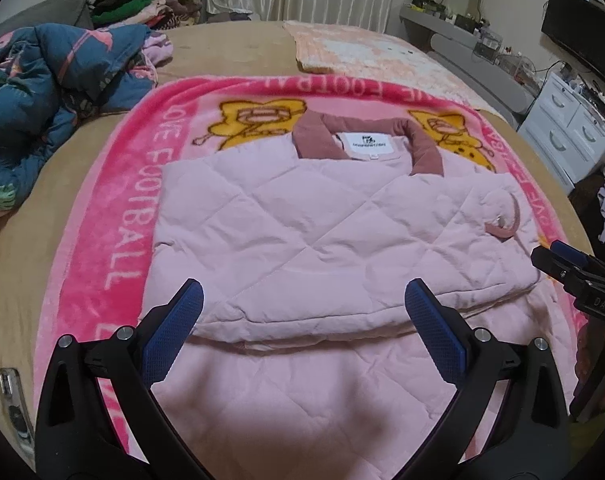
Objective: Fold large clothes
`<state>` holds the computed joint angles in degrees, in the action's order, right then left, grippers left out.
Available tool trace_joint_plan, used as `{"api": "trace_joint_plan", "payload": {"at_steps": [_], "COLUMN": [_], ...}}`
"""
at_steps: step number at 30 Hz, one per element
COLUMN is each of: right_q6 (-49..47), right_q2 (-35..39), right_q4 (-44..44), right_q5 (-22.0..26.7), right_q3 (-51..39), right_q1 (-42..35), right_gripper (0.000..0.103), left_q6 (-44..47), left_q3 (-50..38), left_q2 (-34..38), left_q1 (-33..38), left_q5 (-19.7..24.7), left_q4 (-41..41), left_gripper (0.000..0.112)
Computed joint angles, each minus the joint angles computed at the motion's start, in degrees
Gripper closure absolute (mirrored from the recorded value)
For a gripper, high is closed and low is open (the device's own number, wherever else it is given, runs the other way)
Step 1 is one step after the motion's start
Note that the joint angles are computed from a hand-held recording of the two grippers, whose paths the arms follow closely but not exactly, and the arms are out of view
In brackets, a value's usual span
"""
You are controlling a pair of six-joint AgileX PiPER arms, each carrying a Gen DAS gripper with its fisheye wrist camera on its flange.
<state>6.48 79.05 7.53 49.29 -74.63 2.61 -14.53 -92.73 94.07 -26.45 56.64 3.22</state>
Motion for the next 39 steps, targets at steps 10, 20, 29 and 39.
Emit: {"api": "trace_joint_plan", "payload": {"at_steps": [10, 20, 29, 39], "right_q6": [1.36, 2.69, 4.55, 8.36], "right_q2": [-5.05, -8.77, -14.10, -20.47], "right_q4": [-1.37, -3.21, -5.60, -10.10], "right_q5": [2.74, 5.28, 7.40, 9.47], "right_q3": [-1.08, -3.67, -4.96, -3.77], "right_q1": [1.09, 2.93, 5.85, 10.81], "right_gripper": [0.005, 0.005, 0.005, 0.004], "left_q6": [-2.60, -4.80, -8.00, -13.23], "left_q3": [1.33, 0.68, 1.25, 4.16], "left_q2": [-5.12, -8.69, -12.25, -17.02], "left_q1": [-2.19, -4.93, -9.67, -15.79], "left_q5": [1.07, 3.30, 4.67, 5.85], "left_q4": [2.72, 5.88, 10.95, 17.56], "left_gripper": [0.018, 0.018, 0.018, 0.018]}}
